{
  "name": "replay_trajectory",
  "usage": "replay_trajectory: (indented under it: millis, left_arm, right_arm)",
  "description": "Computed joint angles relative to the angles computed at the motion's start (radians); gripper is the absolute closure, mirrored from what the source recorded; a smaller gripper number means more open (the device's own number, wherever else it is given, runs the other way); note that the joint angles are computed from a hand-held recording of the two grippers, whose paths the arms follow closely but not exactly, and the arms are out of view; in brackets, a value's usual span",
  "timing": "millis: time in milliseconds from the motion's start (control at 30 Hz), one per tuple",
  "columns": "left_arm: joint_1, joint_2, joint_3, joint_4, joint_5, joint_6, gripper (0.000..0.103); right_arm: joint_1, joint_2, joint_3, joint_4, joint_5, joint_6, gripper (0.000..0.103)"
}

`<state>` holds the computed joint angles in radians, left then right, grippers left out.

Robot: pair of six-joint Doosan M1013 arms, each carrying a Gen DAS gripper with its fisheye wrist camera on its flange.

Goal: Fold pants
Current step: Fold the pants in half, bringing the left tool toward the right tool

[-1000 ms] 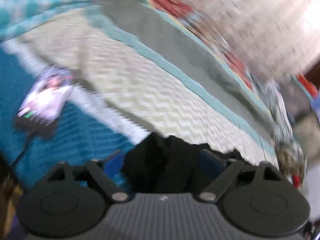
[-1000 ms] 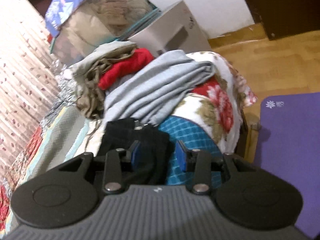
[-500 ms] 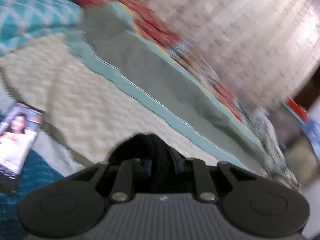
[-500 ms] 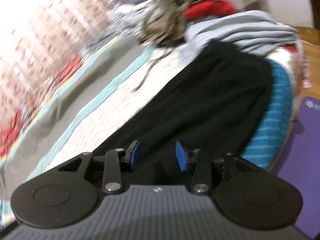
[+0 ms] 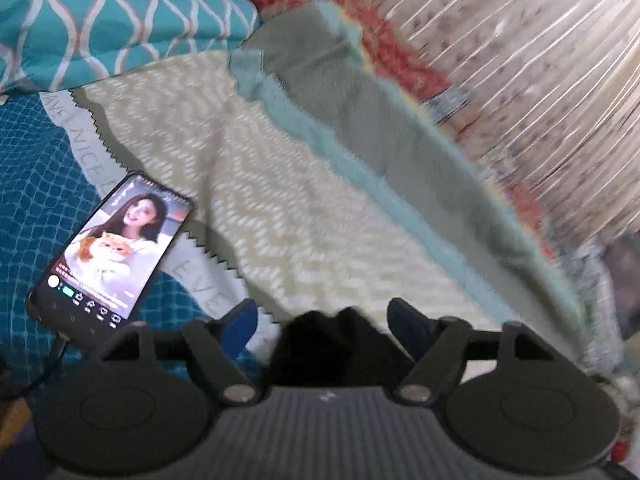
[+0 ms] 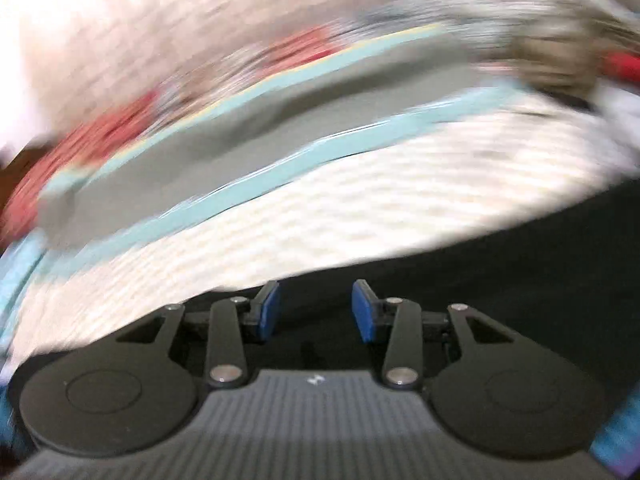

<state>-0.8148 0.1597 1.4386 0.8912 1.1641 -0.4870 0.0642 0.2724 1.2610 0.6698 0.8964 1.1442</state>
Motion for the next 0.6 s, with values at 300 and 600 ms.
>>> replay_trajectory:
  millis: [300, 600]
  left_arm:
    - [0.004, 0.127, -0.151, -0.177, -0.367, 0.505, 0.032]
    - [0.042, 0.233, -0.242, -0.512, -0.235, 0.778, 0.033]
  right_arm:
    - [0.119, 0.252, -0.342, -0.125, 0.315, -0.025, 0.045]
    - [0.157, 0.191, -0.212, -0.132, 0.218, -0.268, 0.081]
